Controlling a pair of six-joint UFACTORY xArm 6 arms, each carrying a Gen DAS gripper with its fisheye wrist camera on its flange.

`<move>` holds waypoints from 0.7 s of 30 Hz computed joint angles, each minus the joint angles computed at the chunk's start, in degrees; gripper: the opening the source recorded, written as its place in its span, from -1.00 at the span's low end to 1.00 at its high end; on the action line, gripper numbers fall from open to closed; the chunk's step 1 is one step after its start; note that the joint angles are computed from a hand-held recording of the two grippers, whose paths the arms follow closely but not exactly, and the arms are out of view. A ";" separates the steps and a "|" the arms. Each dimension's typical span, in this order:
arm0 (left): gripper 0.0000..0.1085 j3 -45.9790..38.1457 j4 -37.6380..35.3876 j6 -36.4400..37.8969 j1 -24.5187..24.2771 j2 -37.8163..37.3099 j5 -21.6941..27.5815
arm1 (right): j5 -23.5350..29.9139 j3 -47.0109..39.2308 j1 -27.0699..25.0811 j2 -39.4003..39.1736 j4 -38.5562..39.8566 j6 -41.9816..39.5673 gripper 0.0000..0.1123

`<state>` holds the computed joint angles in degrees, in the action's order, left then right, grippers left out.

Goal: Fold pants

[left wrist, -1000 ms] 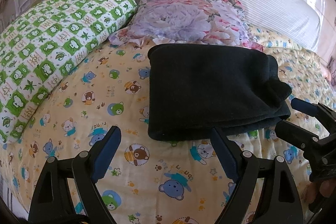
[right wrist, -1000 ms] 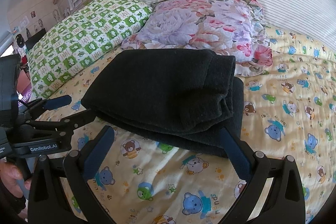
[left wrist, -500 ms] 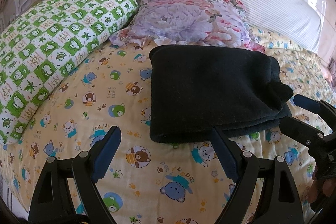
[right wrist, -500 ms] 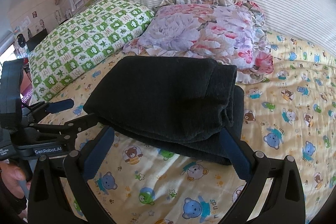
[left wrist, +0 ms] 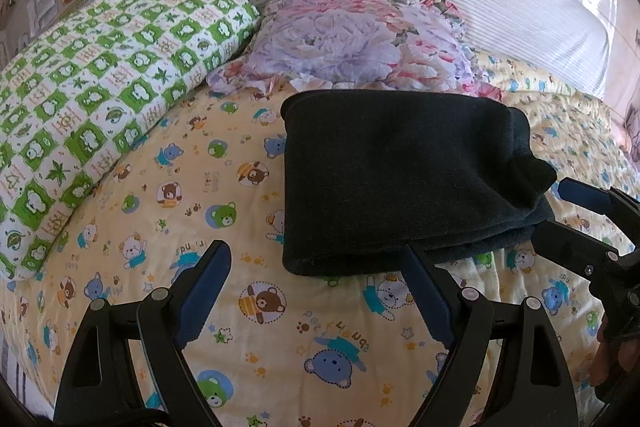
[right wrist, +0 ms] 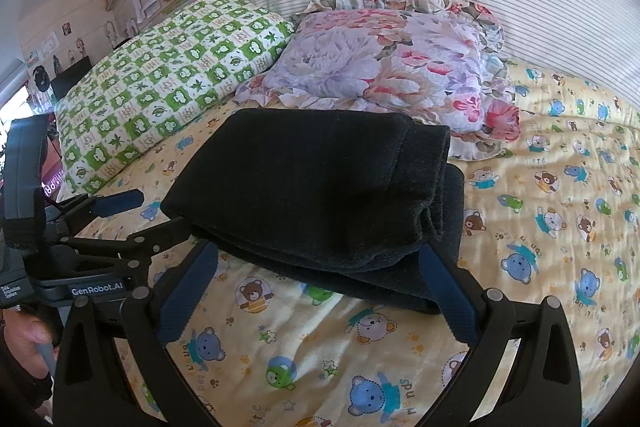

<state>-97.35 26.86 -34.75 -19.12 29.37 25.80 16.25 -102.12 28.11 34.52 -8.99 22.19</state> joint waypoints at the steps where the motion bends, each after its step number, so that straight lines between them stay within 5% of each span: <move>1: 0.55 0.10 1.05 -0.81 0.04 -0.03 -0.29 | 0.09 -0.05 0.00 0.02 -0.09 0.08 0.79; 21: 0.56 -1.55 -1.81 0.96 0.24 0.97 1.36 | 0.16 -0.01 0.04 -0.04 -0.38 0.44 0.79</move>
<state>-98.90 25.05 -33.79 -18.88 30.34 27.17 16.41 -102.13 28.15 34.48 -9.36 22.63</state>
